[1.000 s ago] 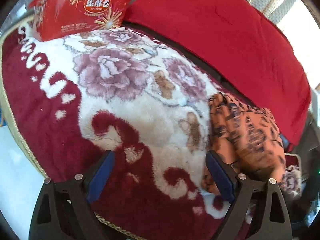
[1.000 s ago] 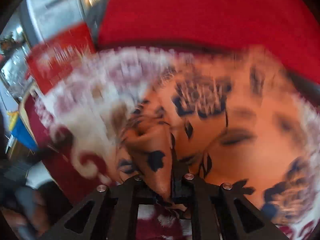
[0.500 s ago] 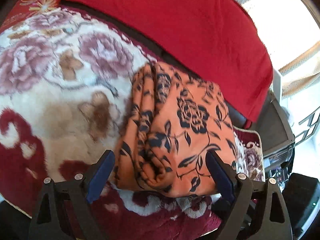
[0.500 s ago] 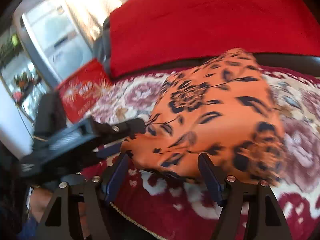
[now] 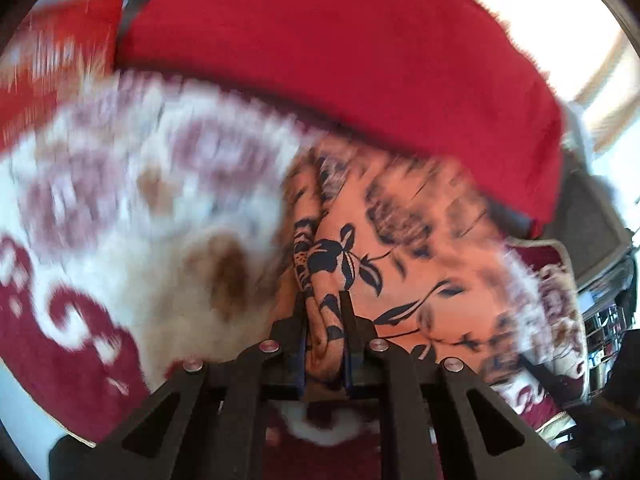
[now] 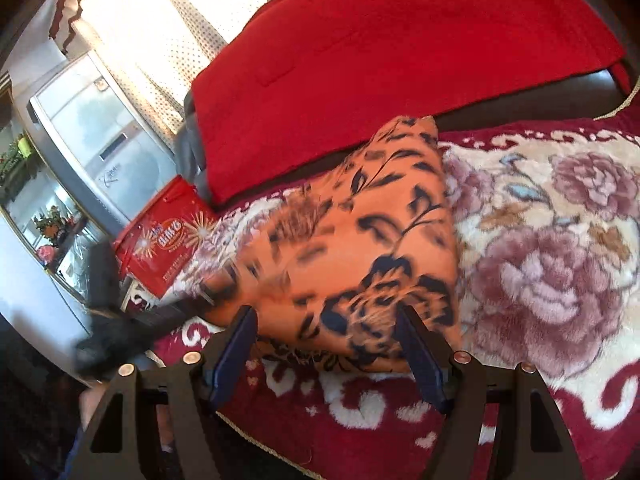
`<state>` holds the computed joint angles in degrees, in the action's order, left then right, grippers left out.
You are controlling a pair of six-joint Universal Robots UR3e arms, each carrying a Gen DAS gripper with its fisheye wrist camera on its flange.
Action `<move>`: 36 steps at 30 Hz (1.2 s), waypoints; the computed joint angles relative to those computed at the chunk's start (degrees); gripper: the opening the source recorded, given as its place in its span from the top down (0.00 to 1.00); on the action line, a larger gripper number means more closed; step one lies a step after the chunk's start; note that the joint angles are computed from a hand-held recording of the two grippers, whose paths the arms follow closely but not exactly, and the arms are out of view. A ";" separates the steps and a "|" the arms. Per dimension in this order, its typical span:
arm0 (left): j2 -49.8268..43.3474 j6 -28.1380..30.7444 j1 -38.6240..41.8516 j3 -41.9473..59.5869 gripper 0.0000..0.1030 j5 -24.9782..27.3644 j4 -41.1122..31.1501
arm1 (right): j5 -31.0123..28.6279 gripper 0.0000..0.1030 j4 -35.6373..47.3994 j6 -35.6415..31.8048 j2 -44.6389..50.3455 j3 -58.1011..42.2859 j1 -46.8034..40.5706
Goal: Fold small clothes
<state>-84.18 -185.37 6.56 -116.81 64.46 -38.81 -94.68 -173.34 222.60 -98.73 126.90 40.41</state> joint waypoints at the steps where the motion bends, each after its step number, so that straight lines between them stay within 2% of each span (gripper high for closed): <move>1: -2.30 -0.44 -0.05 -1.24 0.86 0.19 1.70 | 1.12 0.27 0.60 0.14 -0.53 0.12 -1.19; 4: -3.70 -1.82 -1.70 -4.15 0.86 2.10 7.98 | 4.45 0.25 1.89 -0.04 -1.64 0.43 -4.29; 7: -3.67 -1.49 -2.37 -3.19 0.82 3.01 6.70 | 5.84 0.25 2.82 -0.99 -2.89 0.64 -6.28; 9: -3.48 -1.30 -2.48 -2.71 0.79 3.15 6.13 | 9.59 0.24 1.88 -0.48 -3.64 1.89 -9.29; 11: -1.62 -1.72 -2.54 -1.57 0.61 5.02 3.80 | 16.11 0.23 0.18 1.44 -5.19 5.33 -14.88; 13: 2.96 -2.92 -2.83 -1.70 0.56 9.58 2.59 | 18.38 0.23 0.06 3.88 -7.18 8.31 -17.88; 15: 6.68 -3.90 -3.89 -1.65 0.51 12.91 3.09 | 23.10 0.23 -1.73 5.12 -11.04 13.41 -22.78; 17: 7.84 -5.03 -5.36 -0.58 0.44 13.40 4.80 | 26.93 0.23 -0.41 4.28 -15.31 16.96 -27.51; 19: 6.05 -4.09 -7.71 2.42 0.42 11.37 6.21 | 31.23 0.22 2.06 2.91 -17.66 18.41 -32.02; 21: 1.57 -2.86 -11.87 5.40 0.41 12.25 9.65 | 38.70 0.22 2.41 1.16 -17.75 19.67 -37.69; 22: -1.82 -2.58 -14.25 7.21 0.41 14.05 11.00 | 42.43 0.22 1.98 0.28 -15.46 19.36 -39.56; 25: -9.27 -3.45 -16.86 10.22 0.41 15.67 10.30 | 47.06 0.22 -0.49 -1.29 -7.13 16.22 -39.73; 26: -11.24 -3.74 -17.23 11.29 0.41 16.58 8.50 | 46.18 0.22 -0.23 -1.84 -3.83 14.29 -38.51; 27: -12.84 -4.07 -16.86 11.28 0.41 15.66 7.57 | 44.03 0.37 1.14 -2.17 -1.83 12.59 -36.73; 28: -12.91 -4.34 -16.83 9.53 0.41 15.71 10.06 | 42.71 0.68 2.69 -3.70 1.25 10.63 -35.24; 30: -12.54 -2.29 -18.22 8.31 0.41 18.23 11.93 | 37.93 0.71 5.30 -5.06 2.13 8.01 -31.79; 32: -12.12 -1.22 -18.43 8.15 0.41 18.46 11.62 | 30.75 0.71 10.38 -6.24 0.34 3.93 -27.23; 33: -11.81 -1.02 -17.76 7.67 0.41 17.48 11.76 | 30.51 0.71 11.60 -6.51 0.07 3.40 -27.15; 34: -11.68 -0.88 -17.34 7.57 0.41 16.98 11.69 | 32.97 0.66 11.65 -6.62 -0.36 4.29 -28.85; 35: -11.62 -0.82 -17.34 7.45 0.41 16.97 11.80 | 38.04 0.64 10.12 -6.13 -1.27 6.63 -32.47; 36: -12.12 -0.76 -17.29 7.53 0.41 16.95 12.27 | 40.16 0.53 8.86 -5.61 -1.80 7.70 -34.24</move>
<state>-96.30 -186.13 -10.73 -109.28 81.42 -26.54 -54.52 -164.48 216.99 -100.53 134.60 6.17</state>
